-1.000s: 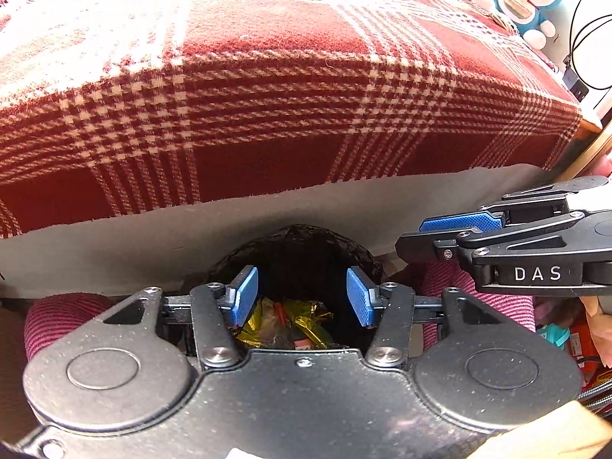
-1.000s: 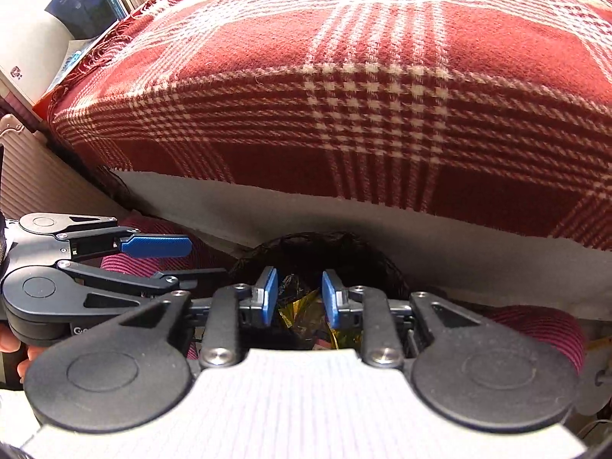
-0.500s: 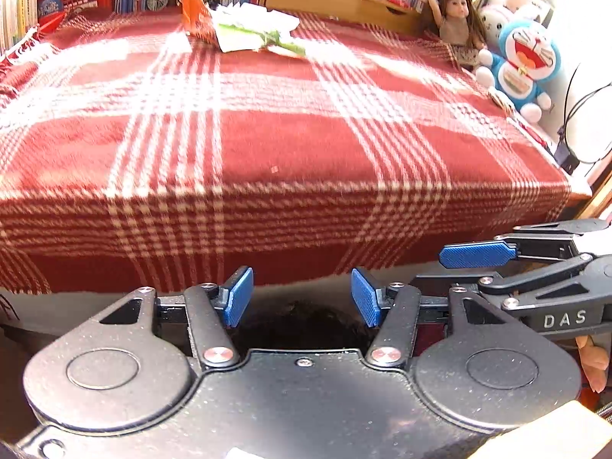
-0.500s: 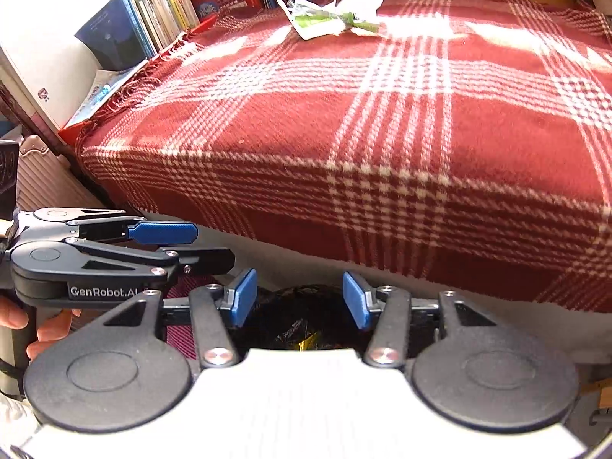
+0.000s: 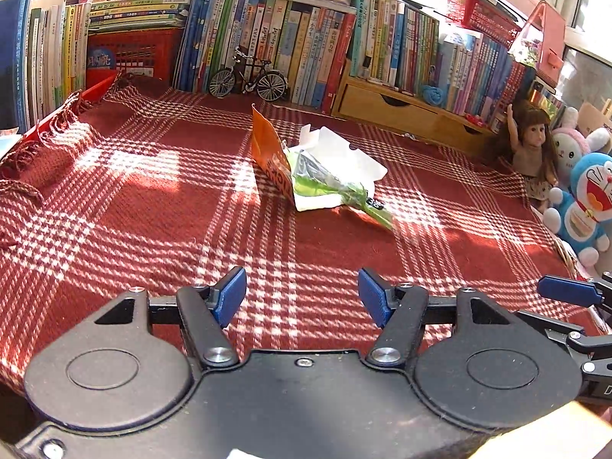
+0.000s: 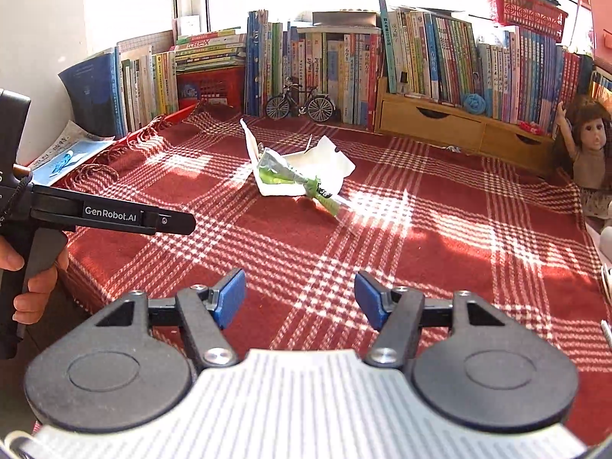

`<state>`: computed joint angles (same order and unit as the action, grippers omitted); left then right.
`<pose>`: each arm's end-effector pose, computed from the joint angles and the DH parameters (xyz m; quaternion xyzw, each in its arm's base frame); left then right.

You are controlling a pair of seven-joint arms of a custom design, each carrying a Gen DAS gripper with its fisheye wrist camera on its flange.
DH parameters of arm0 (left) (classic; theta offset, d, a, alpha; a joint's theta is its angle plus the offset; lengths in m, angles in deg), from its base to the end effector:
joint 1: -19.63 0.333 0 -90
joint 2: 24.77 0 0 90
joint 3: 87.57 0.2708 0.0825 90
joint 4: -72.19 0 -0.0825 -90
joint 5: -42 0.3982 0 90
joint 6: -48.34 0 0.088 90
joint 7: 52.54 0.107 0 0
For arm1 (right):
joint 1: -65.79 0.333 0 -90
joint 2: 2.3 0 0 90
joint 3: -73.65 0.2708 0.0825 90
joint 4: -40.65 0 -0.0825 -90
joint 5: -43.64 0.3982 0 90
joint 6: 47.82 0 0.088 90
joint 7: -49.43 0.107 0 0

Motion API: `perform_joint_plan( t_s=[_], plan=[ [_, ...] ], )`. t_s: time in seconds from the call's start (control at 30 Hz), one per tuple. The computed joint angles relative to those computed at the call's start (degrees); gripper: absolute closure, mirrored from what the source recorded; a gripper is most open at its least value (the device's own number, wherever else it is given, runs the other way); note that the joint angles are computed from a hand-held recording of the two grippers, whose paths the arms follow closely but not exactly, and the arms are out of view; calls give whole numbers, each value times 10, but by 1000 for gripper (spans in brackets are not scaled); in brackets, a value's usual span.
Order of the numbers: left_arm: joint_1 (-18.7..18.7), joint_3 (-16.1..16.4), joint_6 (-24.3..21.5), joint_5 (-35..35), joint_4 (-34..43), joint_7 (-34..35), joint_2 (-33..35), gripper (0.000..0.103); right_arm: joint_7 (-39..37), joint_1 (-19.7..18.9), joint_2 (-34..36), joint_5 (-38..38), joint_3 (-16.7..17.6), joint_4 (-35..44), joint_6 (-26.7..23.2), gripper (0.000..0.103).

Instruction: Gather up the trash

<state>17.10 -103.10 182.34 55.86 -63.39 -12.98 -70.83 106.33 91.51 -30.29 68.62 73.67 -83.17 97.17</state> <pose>0.3792 -0.1486 0.6394 -0.7756 0.4774 -0.3064 0.2768 0.4421 0.2082 0.6481 -0.8259 0.3439 -0.1819 0.4082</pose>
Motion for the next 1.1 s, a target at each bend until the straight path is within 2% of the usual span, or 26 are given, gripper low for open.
perform_joint_plan(
  t_s=[0.1,0.17,0.27,0.37,0.53,0.63,0.67,0.7,0.73,0.8,1.0,1.03,1.07,1.1],
  plan=[
    [26,5,15,9,38,-7,65,49,-21,2,59,-11,7,46,30,31],
    [37,12,29,11,57,-18,99,55,-22,-4,102,-27,16,85,30,35],
    [53,16,60,27,79,-29,141,56,-18,-13,169,-42,29,147,25,35],
    [65,16,74,46,109,-43,186,56,-8,-23,236,-60,44,211,6,35],
    [65,27,89,59,137,-63,237,56,44,-31,336,-117,66,304,-13,35],
    [63,33,99,62,143,-74,254,56,71,-34,391,-124,72,371,-64,36],
    [62,35,101,64,144,-76,258,56,78,-36,400,-121,74,383,-79,54],
    [61,36,102,65,145,-78,261,56,89,-38,404,-122,74,388,-87,63],
    [60,37,102,65,145,-79,263,56,94,-39,400,-121,74,380,-80,78],
    [58,39,106,67,147,-80,270,56,83,-48,384,-101,77,359,-71,80],
    [51,39,104,78,174,-85,303,56,111,-58,319,-111,65,283,-39,86],
    [49,39,100,81,180,-85,309,63,115,-60,308,-112,63,272,-37,86],
    [47,36,91,88,189,-86,317,77,118,-62,297,-112,61,261,-37,86],
    [45,34,77,96,198,-88,323,84,122,-64,288,-115,59,252,-40,86]
  ],
)
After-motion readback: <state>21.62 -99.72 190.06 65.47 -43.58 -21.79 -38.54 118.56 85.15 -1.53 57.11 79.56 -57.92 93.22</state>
